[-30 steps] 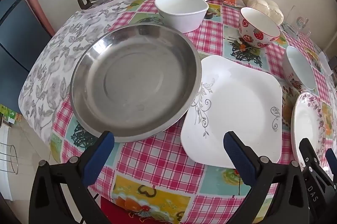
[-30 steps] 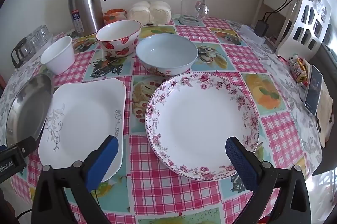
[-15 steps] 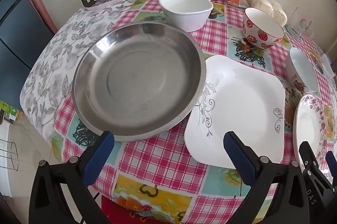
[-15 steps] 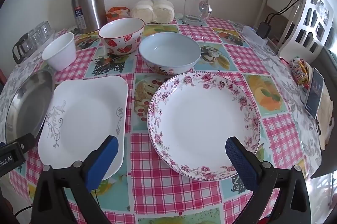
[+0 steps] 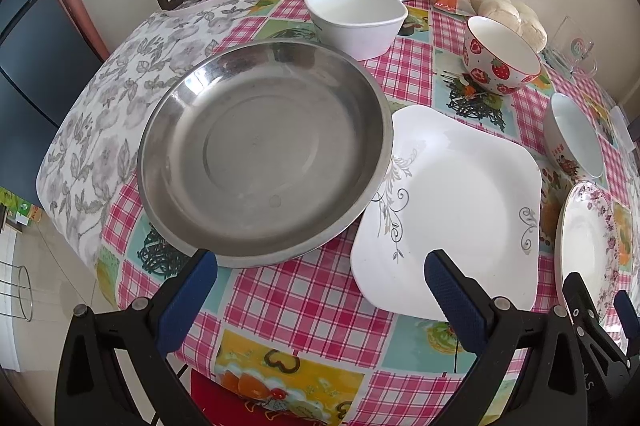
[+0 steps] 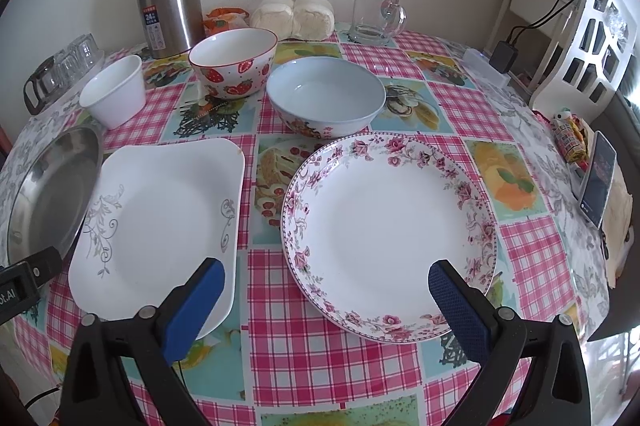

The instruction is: Organize plates and bowls

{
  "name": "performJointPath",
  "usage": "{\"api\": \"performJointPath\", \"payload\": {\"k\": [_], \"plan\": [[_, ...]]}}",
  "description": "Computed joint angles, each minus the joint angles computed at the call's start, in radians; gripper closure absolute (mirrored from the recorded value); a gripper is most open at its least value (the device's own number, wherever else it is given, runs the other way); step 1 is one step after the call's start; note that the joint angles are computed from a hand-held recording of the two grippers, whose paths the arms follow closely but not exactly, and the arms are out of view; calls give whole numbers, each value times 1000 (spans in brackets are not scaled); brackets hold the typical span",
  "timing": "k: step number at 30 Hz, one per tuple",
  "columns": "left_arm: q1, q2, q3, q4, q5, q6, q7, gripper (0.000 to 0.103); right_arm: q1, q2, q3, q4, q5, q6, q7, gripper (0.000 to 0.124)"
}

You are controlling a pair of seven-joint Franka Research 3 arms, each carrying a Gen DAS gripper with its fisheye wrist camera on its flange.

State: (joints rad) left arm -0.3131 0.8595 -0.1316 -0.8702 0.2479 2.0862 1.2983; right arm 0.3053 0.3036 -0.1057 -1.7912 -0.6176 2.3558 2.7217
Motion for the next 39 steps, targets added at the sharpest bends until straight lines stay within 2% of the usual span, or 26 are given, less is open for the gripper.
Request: {"api": "performJointPath", "payload": {"k": [39], "plan": [[9,14,-5,26,-26,-18,-12,0,6,19,-2,17,21,-13,-42,21]]}}
